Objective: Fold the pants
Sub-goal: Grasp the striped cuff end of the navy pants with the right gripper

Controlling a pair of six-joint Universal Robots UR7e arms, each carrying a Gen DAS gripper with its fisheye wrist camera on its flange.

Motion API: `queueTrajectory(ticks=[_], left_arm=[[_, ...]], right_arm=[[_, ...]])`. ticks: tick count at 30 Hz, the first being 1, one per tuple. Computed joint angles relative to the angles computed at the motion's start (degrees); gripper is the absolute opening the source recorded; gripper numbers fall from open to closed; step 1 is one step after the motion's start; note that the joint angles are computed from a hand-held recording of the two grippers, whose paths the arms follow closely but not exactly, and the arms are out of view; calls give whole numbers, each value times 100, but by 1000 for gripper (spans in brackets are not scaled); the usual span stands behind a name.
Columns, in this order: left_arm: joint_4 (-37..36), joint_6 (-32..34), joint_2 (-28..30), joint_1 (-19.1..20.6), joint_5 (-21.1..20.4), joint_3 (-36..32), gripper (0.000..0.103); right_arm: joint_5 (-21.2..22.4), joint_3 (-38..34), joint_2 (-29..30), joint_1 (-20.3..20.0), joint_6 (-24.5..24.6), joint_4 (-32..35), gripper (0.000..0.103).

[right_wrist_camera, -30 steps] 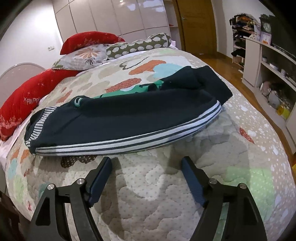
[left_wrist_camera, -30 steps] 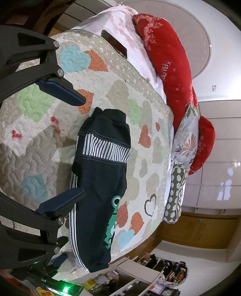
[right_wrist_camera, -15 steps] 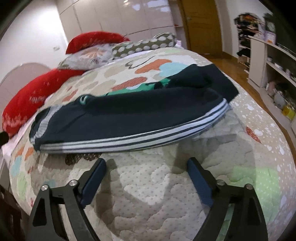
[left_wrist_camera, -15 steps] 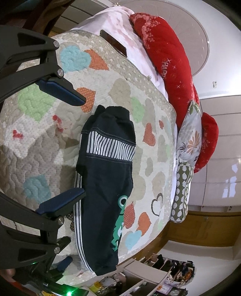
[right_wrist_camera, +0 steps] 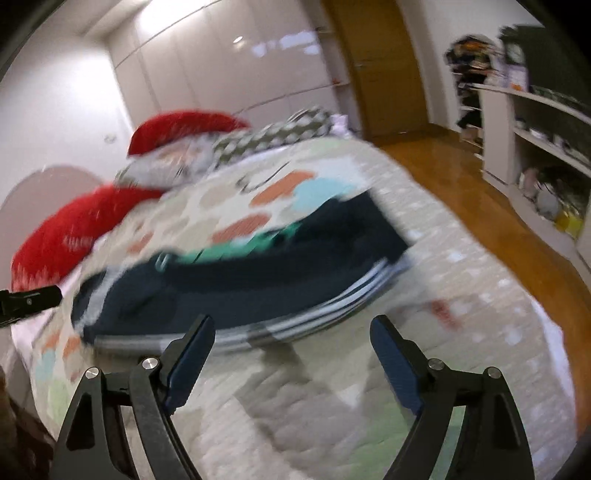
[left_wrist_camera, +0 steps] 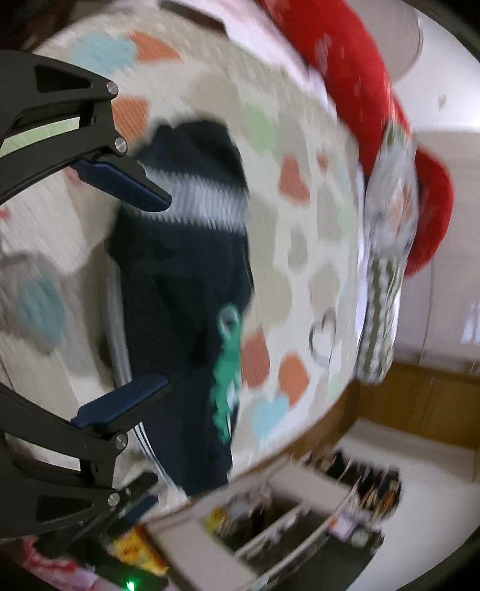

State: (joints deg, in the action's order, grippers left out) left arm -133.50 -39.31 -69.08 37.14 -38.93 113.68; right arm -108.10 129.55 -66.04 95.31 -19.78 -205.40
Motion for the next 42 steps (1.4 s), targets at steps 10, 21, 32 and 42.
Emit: queueTrajectory(ticks=[10, 21, 32, 42], left_arm=[[233, 1646, 2185, 789, -2189, -2459, 89], [1325, 2606, 3868, 1096, -3331, -4535, 89], [667, 2488, 3294, 1112, -3284, -3868, 16], [-1352, 1774, 1603, 1378, -3449, -1793, 16]], right_arm=[[548, -444, -404, -580, 767, 1189, 89], [351, -975, -45, -515, 614, 1628, 83], [389, -1437, 189, -366, 838, 1986, 26], [376, -1552, 490, 444, 156, 2082, 25]])
